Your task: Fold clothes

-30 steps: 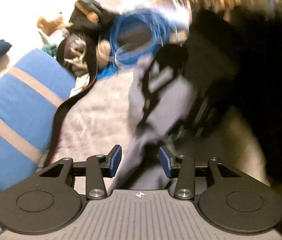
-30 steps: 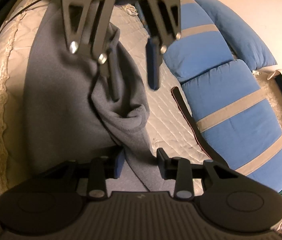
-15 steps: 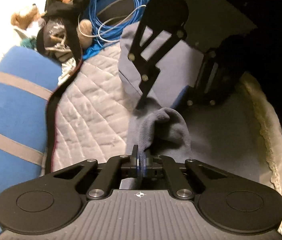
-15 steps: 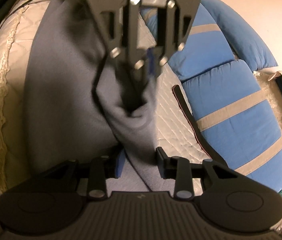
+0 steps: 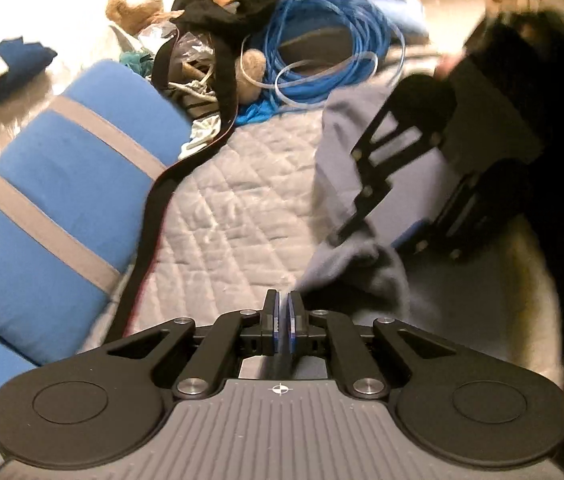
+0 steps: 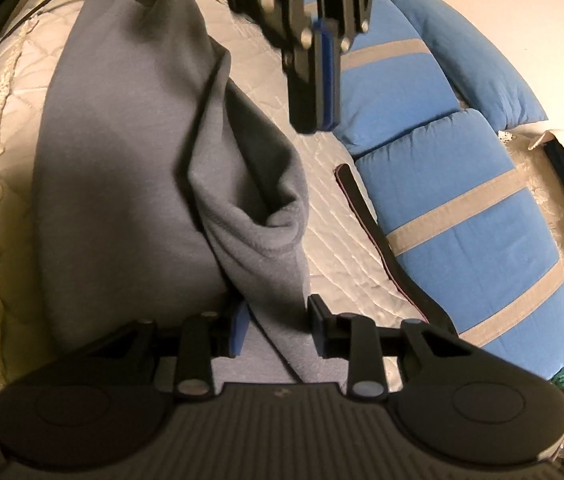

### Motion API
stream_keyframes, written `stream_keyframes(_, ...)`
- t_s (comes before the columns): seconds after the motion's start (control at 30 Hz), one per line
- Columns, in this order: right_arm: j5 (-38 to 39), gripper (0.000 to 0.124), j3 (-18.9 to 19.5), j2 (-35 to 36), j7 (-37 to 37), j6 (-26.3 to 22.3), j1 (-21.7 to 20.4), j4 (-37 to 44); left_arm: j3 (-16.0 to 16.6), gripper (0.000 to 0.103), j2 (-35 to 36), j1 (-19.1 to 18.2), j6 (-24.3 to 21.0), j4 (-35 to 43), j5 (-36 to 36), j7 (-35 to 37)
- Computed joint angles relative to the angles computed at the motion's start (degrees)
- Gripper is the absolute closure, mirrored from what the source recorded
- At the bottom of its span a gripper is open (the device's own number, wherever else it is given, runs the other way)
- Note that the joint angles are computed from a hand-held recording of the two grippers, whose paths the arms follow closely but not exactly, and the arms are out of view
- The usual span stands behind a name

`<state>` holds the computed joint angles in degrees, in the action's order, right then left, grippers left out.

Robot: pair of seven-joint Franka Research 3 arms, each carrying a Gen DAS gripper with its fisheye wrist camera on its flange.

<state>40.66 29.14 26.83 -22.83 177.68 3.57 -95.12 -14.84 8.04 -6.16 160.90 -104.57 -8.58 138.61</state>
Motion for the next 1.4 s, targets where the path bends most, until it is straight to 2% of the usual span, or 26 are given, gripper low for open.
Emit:
stream_keyframes(0.07, -0.3, 0.075, -0.2, 0.1, 0.2, 0.4, 0.2, 0.1, -3.1, 0.090, -1.0, 2.8, -1.6, -0.1, -13.1, 10.0)
stream_keyframes(0.13, -0.7, 0.075, -0.3, 0.3, 0.7, 0.7, 0.4, 0.3, -3.2, 0.059, -1.2, 2.4, -1.5, -0.2, -18.7, 12.2)
stream_keyframes(0.2, -1.2, 0.073, -0.6, 0.6, 1.6, 1.4, 0.6, 0.4, -2.9, 0.055, -1.2, 1.5, -1.4, -0.2, -21.5, 13.1)
stream_keyframes(0.3, -2.7, 0.071, -1.4, 0.9, 4.1, 2.1, 1.3, 0.9, -1.8, 0.055, 0.0, -0.4, -1.3, 0.4, -18.6, 10.3)
stream_keyframes(0.43, -5.0, 0.071, -1.7, 1.0, 7.6, 2.9, 1.4, 0.7, 0.1, 0.055, 2.5, -3.2, 0.7, 0.8, -6.3, 0.8)
stream_keyframes(0.5, -6.4, 0.071, -1.5, 1.1, 8.7, 3.2, 1.1, 0.4, 0.4, 0.055, 3.7, -3.6, 0.8, 1.5, -1.7, -3.7)
stream_keyframes(0.6, -8.4, 0.070, -0.2, 1.2, 9.6, 4.1, -0.1, -0.3, 0.3, 0.055, 5.3, -3.3, 0.5, 3.3, 1.2, -10.4)
stream_keyframes(0.7, -10.4, 0.070, 0.6, 1.4, 11.0, 4.3, -0.9, -0.5, -0.6, 0.055, 6.5, -2.1, -0.7, 5.0, 1.1, -15.1)
stream_keyframes(0.9, -14.4, 0.070, 2.9, 1.4, 13.2, 5.8, -3.2, -2.2, -3.3, 0.056, 8.7, 1.2, -4.2, 8.6, -5.1, -18.5)
stream_keyframes(0.97, -15.8, 0.070, 3.3, 1.5, 14.3, 5.9, -3.6, -2.4, -3.6, 0.065, 9.1, 1.7, -5.1, 9.2, -6.6, -19.3)
stream_keyframes(1.0, -16.4, 0.070, 3.3, 1.4, 14.9, 6.1, -3.8, -2.6, -3.8, 0.077, 9.3, 2.1, -5.8, 9.6, -7.5, -19.6)
stream_keyframes(1.03, -17.1, 0.069, 3.5, 1.3, 15.4, 6.3, -4.0, -2.9, -4.2, 0.084, 9.5, 2.5, -6.6, 10.1, -8.7, -19.7)
stream_keyframes(1.1, -18.5, 0.069, 4.2, 1.3, 16.3, 6.9, -4.6, -3.4, -4.2, 0.091, 9.7, 2.7, -7.3, 10.5, -9.6, -19.8)
stream_keyframes(1.17, -19.8, 0.064, 5.1, 1.3, 17.3, 7.7, -5.5, -3.8, -3.7, 0.092, 9.2, 1.9, -5.4, 9.8, -8.2, -19.8)
stream_keyframes(1.2, -20.2, 0.057, 6.0, 1.3, 17.9, 8.1, -6.3, -4.0, -3.4, 0.092, 8.9, 1.6, -4.0, 9.3, -7.3, -19.8)
stream_keyframes(1.3, -20.5, 0.045, 9.9, 1.5, 20.9, 7.2, -9.7, -3.8, -2.1, 0.093, 8.0, 0.1, 1.9, 7.5, -2.6, -20.9)
stream_keyframes(1.4, -18.4, 0.046, 11.6, 1.3, 24.9, 5.0, -11.0, -2.6, 0.7, 0.093, 8.3, -2.4, 7.9, 6.8, 5.5, -25.5)
